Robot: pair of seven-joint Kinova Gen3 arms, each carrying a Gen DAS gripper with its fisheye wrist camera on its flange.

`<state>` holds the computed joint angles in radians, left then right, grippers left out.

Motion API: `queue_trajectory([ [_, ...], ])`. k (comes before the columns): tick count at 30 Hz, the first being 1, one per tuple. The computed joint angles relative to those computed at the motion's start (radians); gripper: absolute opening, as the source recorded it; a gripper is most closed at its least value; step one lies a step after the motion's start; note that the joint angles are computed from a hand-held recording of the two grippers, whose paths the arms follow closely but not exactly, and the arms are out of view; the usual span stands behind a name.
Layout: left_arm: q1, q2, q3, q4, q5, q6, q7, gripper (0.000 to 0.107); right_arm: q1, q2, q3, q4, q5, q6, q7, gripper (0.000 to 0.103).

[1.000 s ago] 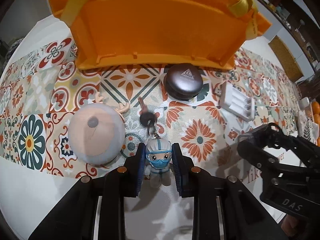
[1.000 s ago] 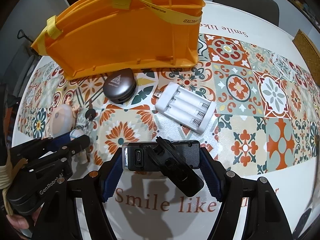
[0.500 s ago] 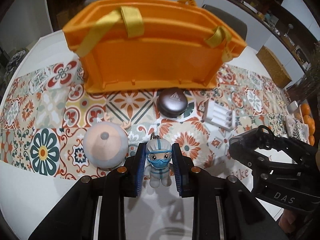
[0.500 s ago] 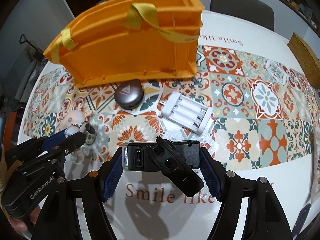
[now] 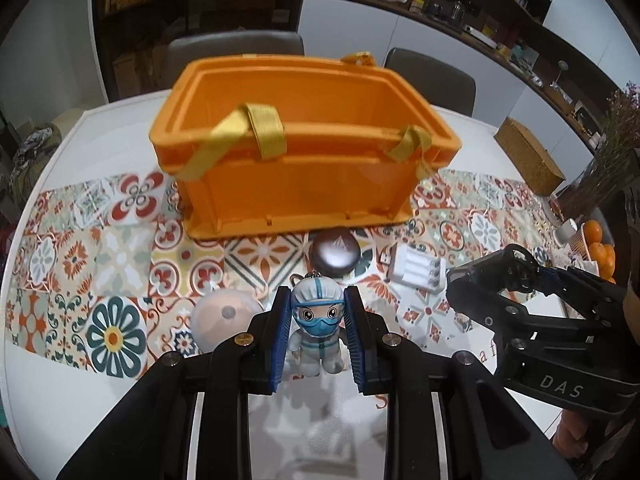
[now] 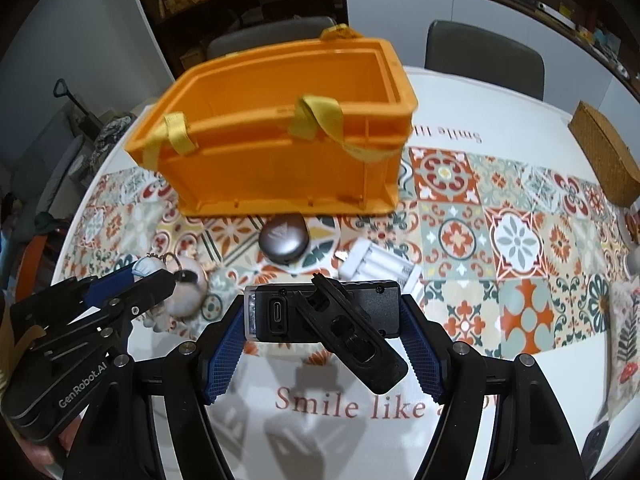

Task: Organize rigid objects
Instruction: 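Carry the figurine keychain and black device over the orange crate with both grippers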

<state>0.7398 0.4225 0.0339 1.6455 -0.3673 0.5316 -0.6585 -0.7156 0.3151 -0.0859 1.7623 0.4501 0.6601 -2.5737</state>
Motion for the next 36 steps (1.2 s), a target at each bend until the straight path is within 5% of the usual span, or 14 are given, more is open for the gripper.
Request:
queue_trajectory([
  [36,-0.003,-0.063,-0.020,-0.121,-0.225,0.053,0.045,0.027,-0.015,-0.020,0.020,-0.151,0.156,0.012,-0.091,0.072],
])
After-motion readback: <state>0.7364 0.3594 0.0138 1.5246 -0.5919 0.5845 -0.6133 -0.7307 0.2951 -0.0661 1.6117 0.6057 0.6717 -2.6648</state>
